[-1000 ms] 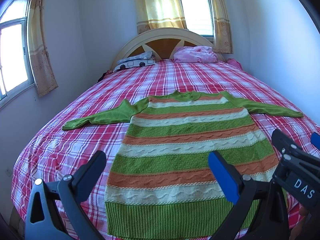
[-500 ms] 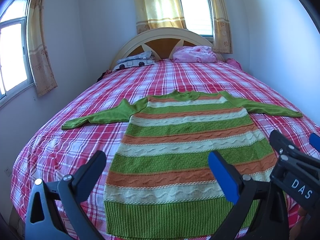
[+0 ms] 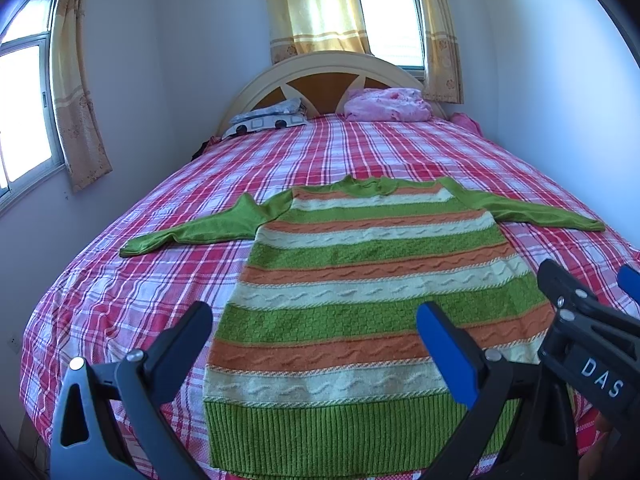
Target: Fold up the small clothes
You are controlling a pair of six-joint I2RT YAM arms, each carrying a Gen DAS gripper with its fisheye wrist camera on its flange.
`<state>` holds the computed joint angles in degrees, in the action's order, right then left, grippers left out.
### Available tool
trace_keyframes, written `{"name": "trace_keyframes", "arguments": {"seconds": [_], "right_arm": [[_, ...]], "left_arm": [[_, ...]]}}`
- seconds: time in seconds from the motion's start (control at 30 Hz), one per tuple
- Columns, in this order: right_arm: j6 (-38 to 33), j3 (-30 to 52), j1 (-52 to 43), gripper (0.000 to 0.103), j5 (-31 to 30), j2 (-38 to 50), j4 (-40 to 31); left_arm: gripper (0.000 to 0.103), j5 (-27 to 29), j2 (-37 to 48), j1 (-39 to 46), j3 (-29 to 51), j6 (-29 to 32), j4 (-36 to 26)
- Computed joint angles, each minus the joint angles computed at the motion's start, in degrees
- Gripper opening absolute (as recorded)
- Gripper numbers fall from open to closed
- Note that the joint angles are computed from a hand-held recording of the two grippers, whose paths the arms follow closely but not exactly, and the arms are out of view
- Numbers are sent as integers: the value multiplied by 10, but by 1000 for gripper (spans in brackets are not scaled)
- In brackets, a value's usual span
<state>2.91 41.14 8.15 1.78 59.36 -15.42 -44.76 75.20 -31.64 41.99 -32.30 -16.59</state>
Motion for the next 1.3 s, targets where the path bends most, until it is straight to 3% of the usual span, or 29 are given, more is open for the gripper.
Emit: {"name": "trace_keyframes", "arguments": {"seconds": [0.37,0.6,0.9,1.07,1.3], "right_arm": [[-7,5,1,102,15,29,14],[-30,57,-22,102,33,114,29],[-45,243,-73,102,27,272,-2],[-67,334,-85,102,51,362,2],[-81,455,-124,101,45,493,10]], "left_arm": [[103,35,36,27,-1,35,41],[103,75,94,79,35,95,92],[103,129,188,154,161,171,103],[103,158,254,196,224,181,98],[103,141,346,224,272,207,128]]}}
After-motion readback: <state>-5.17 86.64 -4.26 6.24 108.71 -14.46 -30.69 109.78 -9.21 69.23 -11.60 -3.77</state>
